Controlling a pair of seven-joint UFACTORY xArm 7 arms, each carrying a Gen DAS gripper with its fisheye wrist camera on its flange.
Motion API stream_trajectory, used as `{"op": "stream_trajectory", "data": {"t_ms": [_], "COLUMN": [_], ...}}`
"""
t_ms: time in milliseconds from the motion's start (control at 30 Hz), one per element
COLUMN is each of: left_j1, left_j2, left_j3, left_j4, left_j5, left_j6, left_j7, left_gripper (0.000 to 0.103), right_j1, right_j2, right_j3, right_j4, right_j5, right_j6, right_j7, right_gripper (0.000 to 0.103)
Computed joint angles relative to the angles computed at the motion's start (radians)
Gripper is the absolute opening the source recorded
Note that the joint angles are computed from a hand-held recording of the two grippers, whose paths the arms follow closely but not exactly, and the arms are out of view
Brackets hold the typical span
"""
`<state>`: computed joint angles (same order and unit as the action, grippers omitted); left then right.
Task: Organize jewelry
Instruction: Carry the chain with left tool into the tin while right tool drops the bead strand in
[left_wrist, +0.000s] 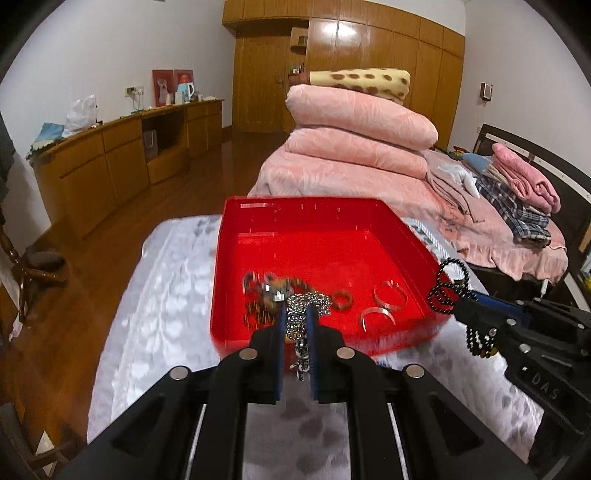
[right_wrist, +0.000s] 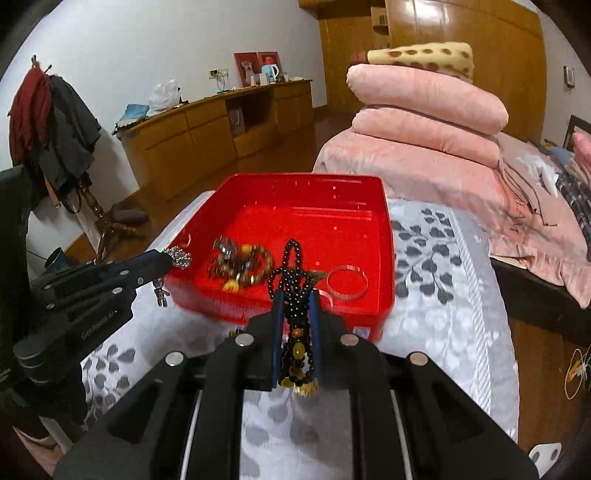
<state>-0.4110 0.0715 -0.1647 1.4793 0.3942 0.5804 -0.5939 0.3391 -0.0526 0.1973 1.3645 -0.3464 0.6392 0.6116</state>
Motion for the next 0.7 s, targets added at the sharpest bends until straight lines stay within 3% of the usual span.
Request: {"op": "stream_trajectory", "data": {"t_ms": [367,433,500,567,633,700], "left_j1": [-0.038,-0.043,-0.048,-0.045,-0.044,-0.046], "left_j2": [0.208,0.25,0.269,0.265,0.246,0.218], "left_j3": [0.05,0.057,0.071,0.079,0.085,0.093], "left_j4": [0.259,0.311,0.333,0.318,0.289,0.253], "left_j5": [-0.025,-0.048,-0.065,-0.08,-0.081,-0.062], "left_j6": [0.079,0.112,0.132,0.118,0.101,0.079], "left_j7": [0.055,0.075,0.07,0.061,0.051,0.027], "left_gripper": [0.011,0.013,0.03,0.036,0.044,0.059], "right_j1": [0.018,0.026,0.038,0.046,0.045,0.046], "right_j2": [0.171,0.195,0.21,0.213,0.198,0.176], "right_j3": [-0.048,-0.062,-0.079,-0.091,-0.097,-0.1], "right_j4": [0.184,0.208,0.219,0.22,0.195,0.17], "right_j5": [0.027,0.011,-0.031,-0.069,-0.084,-0.121], "right_j6": [0.043,0.048,0.044,0.053,0.042,0.034], "right_j7": [-0.032,-0.013,0.026,0.058,0.076,0.113], "right_gripper": [0.013,0.018,0.044,0.044,0.052,0.064]}}
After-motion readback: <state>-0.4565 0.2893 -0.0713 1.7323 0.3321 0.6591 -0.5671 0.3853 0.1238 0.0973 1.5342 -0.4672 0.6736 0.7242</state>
